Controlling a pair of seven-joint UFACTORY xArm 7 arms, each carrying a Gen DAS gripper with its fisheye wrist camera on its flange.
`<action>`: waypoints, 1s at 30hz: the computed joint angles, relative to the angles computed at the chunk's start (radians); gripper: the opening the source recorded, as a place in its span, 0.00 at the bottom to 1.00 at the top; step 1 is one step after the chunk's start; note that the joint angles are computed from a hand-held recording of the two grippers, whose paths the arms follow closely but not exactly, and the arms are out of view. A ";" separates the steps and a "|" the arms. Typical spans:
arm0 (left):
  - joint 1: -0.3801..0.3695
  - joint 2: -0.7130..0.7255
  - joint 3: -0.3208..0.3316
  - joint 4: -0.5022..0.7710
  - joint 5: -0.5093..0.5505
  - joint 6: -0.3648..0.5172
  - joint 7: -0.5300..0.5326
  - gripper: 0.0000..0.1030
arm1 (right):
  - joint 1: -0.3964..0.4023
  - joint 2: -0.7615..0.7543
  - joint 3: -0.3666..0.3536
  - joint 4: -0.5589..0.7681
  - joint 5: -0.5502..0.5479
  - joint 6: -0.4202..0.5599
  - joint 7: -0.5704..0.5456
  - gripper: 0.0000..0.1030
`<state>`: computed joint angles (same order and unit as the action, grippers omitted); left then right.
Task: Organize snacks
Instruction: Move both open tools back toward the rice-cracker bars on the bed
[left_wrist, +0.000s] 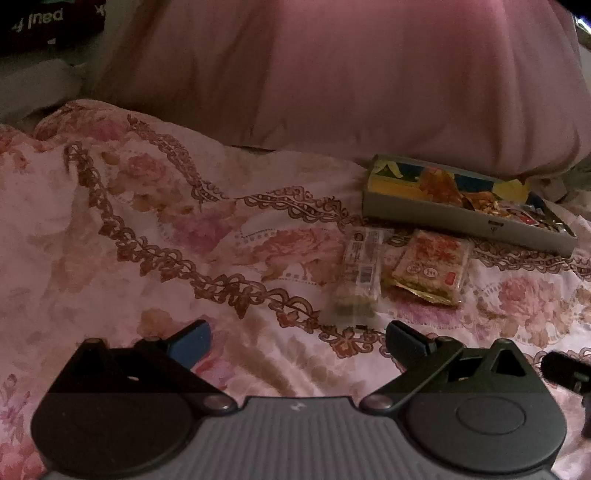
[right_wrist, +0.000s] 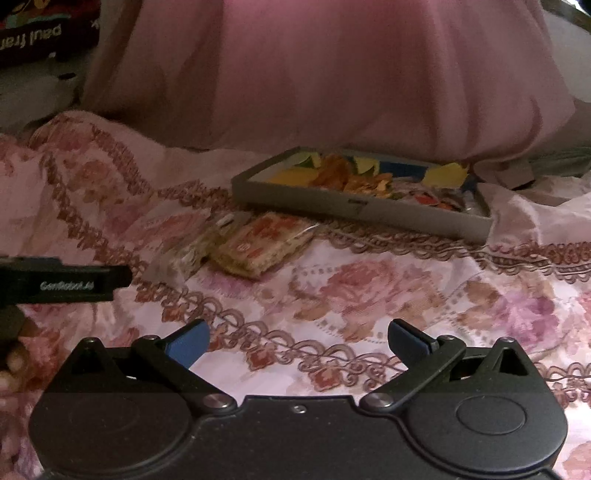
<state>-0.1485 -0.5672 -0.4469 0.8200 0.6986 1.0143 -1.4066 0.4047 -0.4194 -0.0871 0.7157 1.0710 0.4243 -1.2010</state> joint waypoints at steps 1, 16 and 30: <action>0.001 0.002 0.002 -0.002 0.005 -0.004 0.004 1.00 | 0.001 0.002 0.002 0.001 -0.003 0.005 0.002 0.99; 0.020 0.021 0.039 -0.024 0.003 -0.083 -0.006 1.00 | 0.001 0.031 0.019 0.018 0.009 0.023 -0.034 0.99; 0.054 0.071 0.092 -0.043 -0.010 -0.252 0.006 1.00 | -0.065 0.144 0.029 0.131 0.091 0.133 -0.078 0.99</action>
<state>-0.0943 -0.4958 -0.3546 0.7766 0.6886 0.7623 -1.4003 0.3400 -0.2750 -0.0576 0.8463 1.1618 0.5569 -1.2792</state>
